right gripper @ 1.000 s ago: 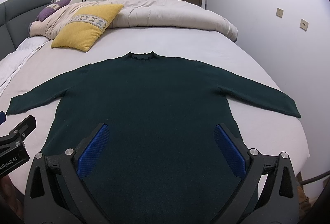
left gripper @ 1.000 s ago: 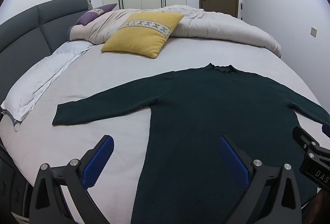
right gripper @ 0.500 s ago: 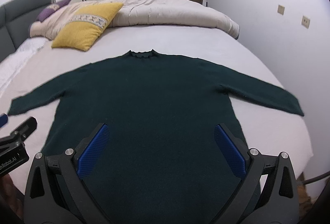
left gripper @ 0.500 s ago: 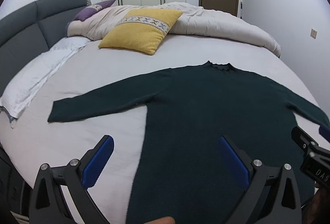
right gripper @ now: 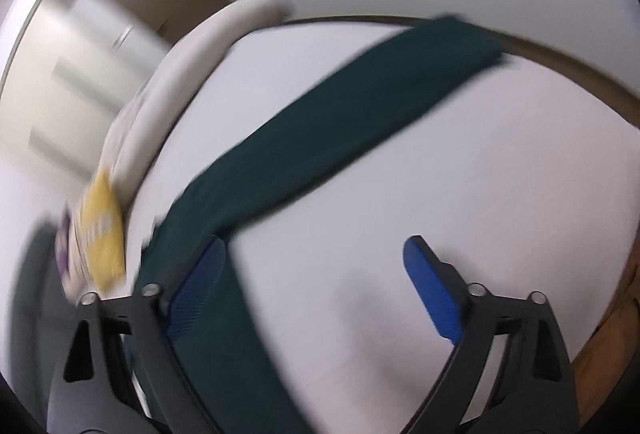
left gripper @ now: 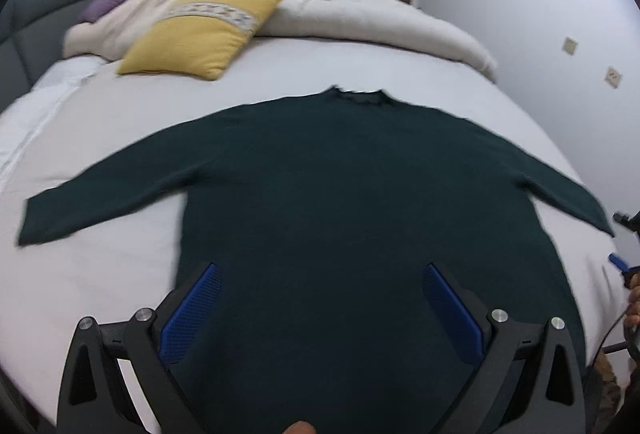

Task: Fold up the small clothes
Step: 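Grasp the sweater sleeve with the right gripper and fold it across the body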

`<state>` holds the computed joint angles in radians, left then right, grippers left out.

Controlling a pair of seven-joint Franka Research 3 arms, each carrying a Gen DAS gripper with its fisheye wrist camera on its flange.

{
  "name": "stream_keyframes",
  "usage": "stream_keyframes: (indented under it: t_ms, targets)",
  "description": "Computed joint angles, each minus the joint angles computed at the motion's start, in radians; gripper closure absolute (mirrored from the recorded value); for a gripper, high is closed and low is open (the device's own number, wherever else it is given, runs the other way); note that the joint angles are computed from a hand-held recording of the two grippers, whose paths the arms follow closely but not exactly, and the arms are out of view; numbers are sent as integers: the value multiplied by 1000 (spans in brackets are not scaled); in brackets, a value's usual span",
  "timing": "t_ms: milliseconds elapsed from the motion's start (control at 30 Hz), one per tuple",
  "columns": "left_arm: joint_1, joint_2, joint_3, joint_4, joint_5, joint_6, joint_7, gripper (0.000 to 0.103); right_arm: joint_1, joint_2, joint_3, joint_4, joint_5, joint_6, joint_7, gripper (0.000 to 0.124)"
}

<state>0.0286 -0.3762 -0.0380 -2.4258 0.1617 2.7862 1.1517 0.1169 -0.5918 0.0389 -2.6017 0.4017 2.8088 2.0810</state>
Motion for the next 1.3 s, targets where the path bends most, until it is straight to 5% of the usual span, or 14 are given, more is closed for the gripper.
stream_keyframes:
  t_ms: [100,200,367,467,533,633,767,900,1100,1300]
  targets:
    - [0,56,-16,23,9,77,-20,0,-1,31,-106,-13,74,23,-39,51]
    - [0,125,-39,99,38,18,-20,0,62,83,-197,10,187,71,-144,54]
    - [-37,198,-12,170,-65,-10,50,0,80,221,-236,121,307,100,-263,56]
    - [-20,211,-28,179,-24,14,43,0,129,313,-301,203,482,108,-395,73]
    - [-35,218,-13,181,-80,22,90,0,128,379,-325,262,567,91,-455,104]
    - [-66,233,22,182,-238,45,209,4,66,488,-318,360,533,42,-452,117]
    - [-82,255,56,196,-465,20,367,31,-23,520,-206,424,138,67,-226,117]
    - [-64,257,63,196,-638,8,476,36,-44,578,-82,558,-215,46,-80,118]
    - [-33,232,79,176,-791,8,589,36,132,780,-3,860,-544,-76,-138,118]
    - [-8,222,105,155,-891,0,647,36,326,936,6,1014,-625,-201,-254,117]
